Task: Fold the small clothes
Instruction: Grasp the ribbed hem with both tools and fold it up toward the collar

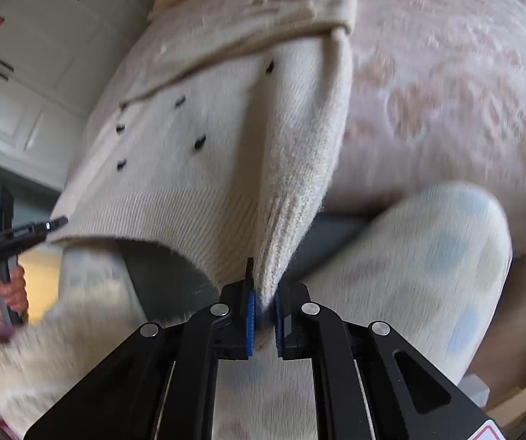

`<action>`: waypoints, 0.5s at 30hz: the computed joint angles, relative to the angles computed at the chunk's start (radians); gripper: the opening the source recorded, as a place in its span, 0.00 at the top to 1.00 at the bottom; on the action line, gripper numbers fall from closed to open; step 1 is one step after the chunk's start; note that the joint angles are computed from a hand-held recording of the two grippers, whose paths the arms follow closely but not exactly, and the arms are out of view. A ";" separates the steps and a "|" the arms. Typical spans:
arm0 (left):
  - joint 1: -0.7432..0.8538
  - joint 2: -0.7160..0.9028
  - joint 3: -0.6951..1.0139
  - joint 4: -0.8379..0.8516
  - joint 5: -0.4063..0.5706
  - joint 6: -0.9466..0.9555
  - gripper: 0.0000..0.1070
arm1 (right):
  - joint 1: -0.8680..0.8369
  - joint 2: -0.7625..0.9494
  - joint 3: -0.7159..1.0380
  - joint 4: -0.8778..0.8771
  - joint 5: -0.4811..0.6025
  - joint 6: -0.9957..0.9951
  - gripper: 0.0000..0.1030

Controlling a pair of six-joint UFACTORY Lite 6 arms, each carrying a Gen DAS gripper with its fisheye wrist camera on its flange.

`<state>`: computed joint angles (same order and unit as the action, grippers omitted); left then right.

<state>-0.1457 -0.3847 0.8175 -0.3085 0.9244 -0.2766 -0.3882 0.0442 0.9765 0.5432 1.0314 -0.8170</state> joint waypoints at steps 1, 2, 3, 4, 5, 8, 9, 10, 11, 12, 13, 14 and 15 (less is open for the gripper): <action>-0.023 -0.022 -0.017 0.007 0.022 -0.013 0.94 | 0.002 -0.023 -0.026 -0.032 0.011 0.001 0.93; -0.049 -0.046 -0.030 0.018 0.050 -0.034 0.94 | -0.003 -0.063 -0.064 -0.079 0.038 -0.006 0.93; -0.078 -0.081 -0.046 0.026 0.082 -0.056 0.94 | -0.010 -0.096 -0.088 -0.103 0.059 -0.012 0.93; -0.101 -0.108 -0.053 0.032 0.104 -0.079 0.94 | -0.021 -0.115 -0.096 -0.116 0.082 -0.019 0.93; -0.119 -0.134 -0.051 0.031 0.132 -0.101 0.94 | -0.047 -0.139 -0.094 -0.127 0.127 -0.031 0.93; -0.110 -0.144 0.023 -0.002 0.172 -0.122 0.94 | -0.105 -0.140 -0.015 -0.100 0.233 -0.047 0.93; -0.081 -0.107 0.091 -0.008 0.167 -0.100 0.94 | -0.123 -0.112 0.038 -0.072 0.257 -0.048 0.93; -0.055 -0.069 0.148 -0.012 0.160 -0.075 0.94 | -0.139 -0.059 0.123 -0.040 0.291 -0.044 0.93; -0.015 -0.004 0.230 -0.030 0.153 -0.030 0.94 | -0.154 0.011 0.227 0.022 0.314 -0.033 0.93; 0.019 0.085 0.334 -0.041 0.116 0.009 0.94 | -0.161 0.082 0.332 0.080 0.329 -0.016 0.93; 0.033 0.172 0.438 -0.024 0.111 0.012 0.94 | -0.164 0.161 0.436 0.171 0.305 0.003 0.93; 0.055 0.271 0.543 -0.026 0.064 0.045 0.94 | -0.159 0.243 0.541 0.225 0.302 0.034 0.93; 0.068 0.374 0.648 -0.001 0.004 0.046 0.94 | -0.151 0.341 0.646 0.313 0.269 0.056 0.93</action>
